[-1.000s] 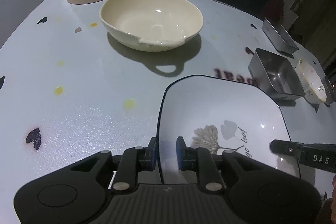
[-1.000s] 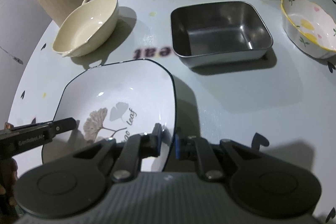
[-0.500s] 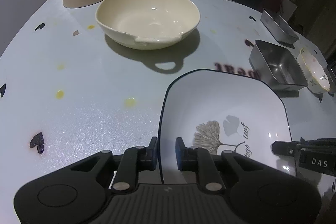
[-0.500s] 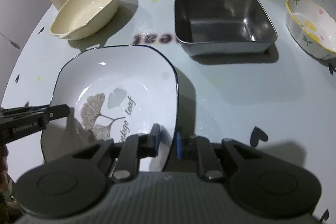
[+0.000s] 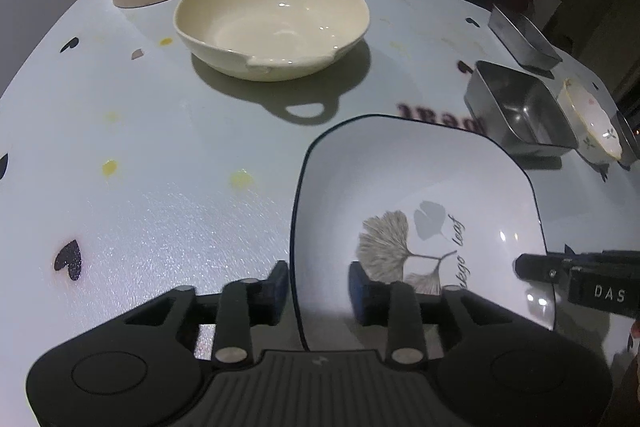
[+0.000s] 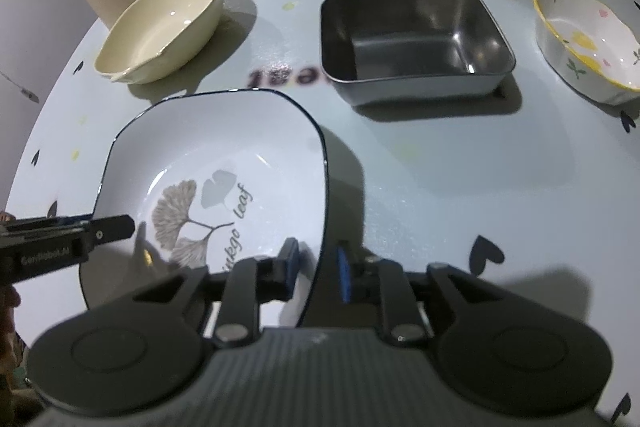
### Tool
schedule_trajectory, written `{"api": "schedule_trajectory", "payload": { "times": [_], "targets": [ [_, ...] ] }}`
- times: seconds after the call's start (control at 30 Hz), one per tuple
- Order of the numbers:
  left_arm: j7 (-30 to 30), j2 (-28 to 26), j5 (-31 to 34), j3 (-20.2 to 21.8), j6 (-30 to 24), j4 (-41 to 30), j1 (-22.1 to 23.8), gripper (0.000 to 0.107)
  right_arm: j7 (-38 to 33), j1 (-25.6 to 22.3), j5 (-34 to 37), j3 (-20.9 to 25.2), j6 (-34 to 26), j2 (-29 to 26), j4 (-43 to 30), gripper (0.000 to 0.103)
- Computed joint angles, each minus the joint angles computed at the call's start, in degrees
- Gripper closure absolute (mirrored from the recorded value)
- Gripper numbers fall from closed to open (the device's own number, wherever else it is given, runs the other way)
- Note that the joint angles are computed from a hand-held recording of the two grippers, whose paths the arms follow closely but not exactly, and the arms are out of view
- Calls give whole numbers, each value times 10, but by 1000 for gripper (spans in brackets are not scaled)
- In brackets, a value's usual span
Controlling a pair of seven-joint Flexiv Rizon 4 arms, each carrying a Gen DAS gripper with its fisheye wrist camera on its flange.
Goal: Organize plates and bowls
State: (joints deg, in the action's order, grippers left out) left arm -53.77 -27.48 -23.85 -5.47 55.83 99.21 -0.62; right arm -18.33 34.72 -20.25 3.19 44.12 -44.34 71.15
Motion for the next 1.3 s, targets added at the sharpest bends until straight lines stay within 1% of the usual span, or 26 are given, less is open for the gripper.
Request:
{"api": "schedule_trajectory", "payload": {
  "times": [0.07,0.1,0.13,0.17,0.2,0.23,0.27,0.33,0.4,0.43,0.5,0.6,0.63,0.7,0.8,0.9,0.93,1.0,1.1,1.2,1.27,1.3],
  "targets": [
    [2,5,0,0,2,5,1,59,5,3,-4,-3,5,7,11,76],
    [5,7,-1,-1,1,7,1,53,8,4,-6,-4,7,11,16,75],
    [6,10,-1,0,4,10,1,44,11,5,-10,-5,11,15,23,74],
    [8,14,0,1,11,16,0,40,17,6,-14,-8,17,21,33,70],
    [15,18,-2,-2,18,22,1,32,23,7,-18,-9,26,27,44,64],
    [24,23,-9,-6,25,28,3,26,27,7,-23,-11,37,34,57,62],
    [33,29,-20,-11,33,36,7,23,31,8,-29,-12,47,41,68,58],
    [44,38,-42,-18,42,49,11,12,39,12,-45,-17,57,54,86,51],
    [60,49,-68,-26,62,65,14,5,48,17,-66,-23,64,67,103,37],
    [73,53,-84,-32,73,73,16,4,51,19,-77,-24,70,73,112,33],
    [107,64,-125,-47,91,89,23,4,52,21,-96,-25,79,85,127,15],
    [140,76,-172,-55,121,103,20,4,76,33,-145,-40,99,105,155,2],
    [153,79,-192,-59,133,107,20,4,84,36,-160,-44,102,110,162,0],
    [184,85,-245,-73,158,113,22,4,110,41,-199,-54,120,122,179,0],
    [248,90,-350,-97,193,116,23,4,165,46,-264,-74,148,135,198,0],
    [271,79,-409,-95,222,95,8,4,208,42,-323,-87,171,136,195,0],
    [273,73,-422,-93,235,86,3,4,209,35,-331,-86,176,133,187,0],
    [263,59,-430,-88,252,65,-6,4,196,24,-331,-80,179,117,158,0],
    [221,32,-389,-76,268,26,-12,4,170,15,-315,-77,177,87,107,0],
    [199,3,-360,-91,293,-13,0,4,141,10,-280,-80,182,39,34,0],
    [199,-18,-353,-115,320,-37,15,4,120,7,-247,-81,182,2,-22,0],
    [187,-32,-339,-114,327,-53,16,4,108,6,-230,-81,176,-17,-53,0]
  ]
}}
